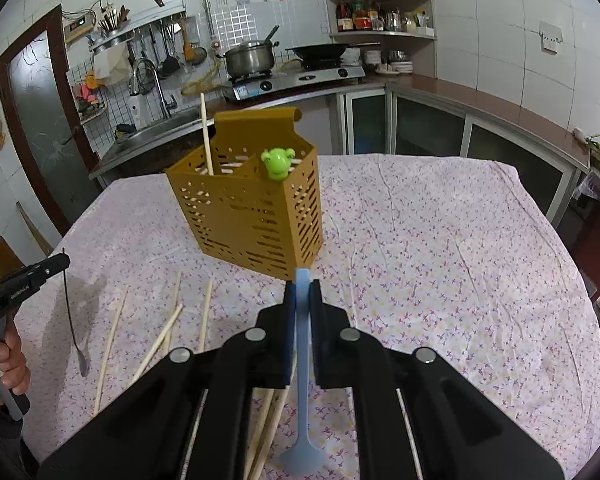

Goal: Organize utensils
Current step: 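Carry the blue spoon with the right tool while the left tool carries the metal spoon to the caddy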

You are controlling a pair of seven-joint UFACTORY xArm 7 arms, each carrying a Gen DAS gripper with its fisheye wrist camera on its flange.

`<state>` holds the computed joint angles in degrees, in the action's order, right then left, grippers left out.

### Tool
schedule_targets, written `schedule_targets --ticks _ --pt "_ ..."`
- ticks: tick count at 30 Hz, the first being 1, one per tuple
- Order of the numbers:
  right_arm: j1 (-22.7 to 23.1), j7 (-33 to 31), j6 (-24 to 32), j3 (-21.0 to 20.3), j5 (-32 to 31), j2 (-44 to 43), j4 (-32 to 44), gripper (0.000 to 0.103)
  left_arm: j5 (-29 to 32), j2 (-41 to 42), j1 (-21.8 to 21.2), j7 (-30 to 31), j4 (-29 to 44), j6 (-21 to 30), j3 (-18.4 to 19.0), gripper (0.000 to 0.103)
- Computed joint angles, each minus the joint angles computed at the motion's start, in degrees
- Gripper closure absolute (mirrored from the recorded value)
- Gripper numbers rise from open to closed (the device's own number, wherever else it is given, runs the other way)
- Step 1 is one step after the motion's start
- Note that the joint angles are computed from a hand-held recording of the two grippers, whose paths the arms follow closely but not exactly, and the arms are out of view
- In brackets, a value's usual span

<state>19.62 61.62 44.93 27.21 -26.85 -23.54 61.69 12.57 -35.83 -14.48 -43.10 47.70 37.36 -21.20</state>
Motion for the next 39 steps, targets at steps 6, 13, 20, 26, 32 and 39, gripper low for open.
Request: schedule_targets --ticks 6,13,20,26,32,39 --pt "-0.7 0.4 0.4 0.8 -1.2 -2.0 0.4 0.096 0.3 -1.5 0.2 -0.2 0.0 0.0 -0.1 0.095" --pt "-2.1 0.3 1.2 2.2 -2.0 -3.8 1.4 0.096 1.3 -3.4 1.4 -0.4 1.0 0.0 -1.1 0.095" --pt "-4.6 0.4 2.5 4.8 -3.9 -4.7 3.7 0.096 1.6 -3.6 1.9 0.2 3.0 0.2 -1.7 0.096" --pt "-6.8 0.2 3.0 6.5 -6.4 -5.3 5.9 0.096 1.8 -2.9 2.2 1.5 5.7 0.5 -2.2 0.096" --pt "-9.3 -0.5 3.0 7.7 -8.5 -4.6 9.6 0.096 2.8 -1.4 3.4 2.3 9.4 0.1 -2.8 0.096" --pt "-11.4 -2.3 3.1 9.0 -11.3 -1.4 15.6 0.096 4.4 2.6 4.4 4.1 15.9 -0.3 -3.6 0.096"
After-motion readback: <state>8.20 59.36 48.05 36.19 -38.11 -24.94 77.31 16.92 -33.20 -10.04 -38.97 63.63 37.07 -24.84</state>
